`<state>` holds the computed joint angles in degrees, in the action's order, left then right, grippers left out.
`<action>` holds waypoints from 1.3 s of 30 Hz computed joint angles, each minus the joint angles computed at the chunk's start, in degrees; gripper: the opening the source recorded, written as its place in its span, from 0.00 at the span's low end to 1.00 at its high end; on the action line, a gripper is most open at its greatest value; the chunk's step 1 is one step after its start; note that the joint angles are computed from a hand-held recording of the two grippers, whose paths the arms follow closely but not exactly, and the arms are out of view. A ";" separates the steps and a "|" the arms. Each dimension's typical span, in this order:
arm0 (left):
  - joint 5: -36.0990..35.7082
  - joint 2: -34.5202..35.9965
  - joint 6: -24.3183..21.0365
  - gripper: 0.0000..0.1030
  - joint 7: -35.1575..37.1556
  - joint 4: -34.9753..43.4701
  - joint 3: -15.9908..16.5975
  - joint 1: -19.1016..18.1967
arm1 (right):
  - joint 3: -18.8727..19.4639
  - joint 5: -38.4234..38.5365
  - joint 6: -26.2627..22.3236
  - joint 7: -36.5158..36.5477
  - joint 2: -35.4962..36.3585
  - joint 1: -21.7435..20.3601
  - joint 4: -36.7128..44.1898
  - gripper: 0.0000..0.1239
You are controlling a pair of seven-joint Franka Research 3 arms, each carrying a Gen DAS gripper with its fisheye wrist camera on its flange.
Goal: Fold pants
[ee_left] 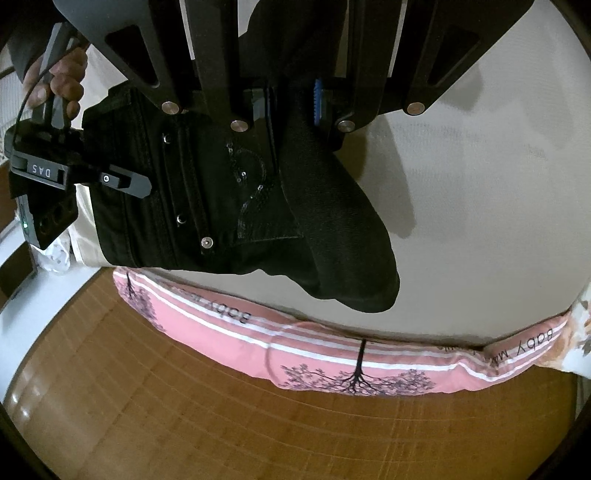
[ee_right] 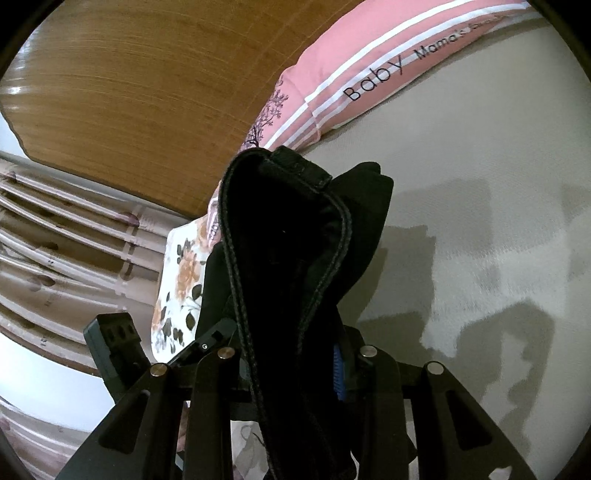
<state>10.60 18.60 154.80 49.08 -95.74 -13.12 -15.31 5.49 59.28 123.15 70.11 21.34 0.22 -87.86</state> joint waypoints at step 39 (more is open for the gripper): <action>29.82 -2.80 -17.65 0.60 -21.32 -3.67 5.05 -7.51 | -3.30 -35.49 20.10 10.94 -3.54 9.20 -9.72 0.55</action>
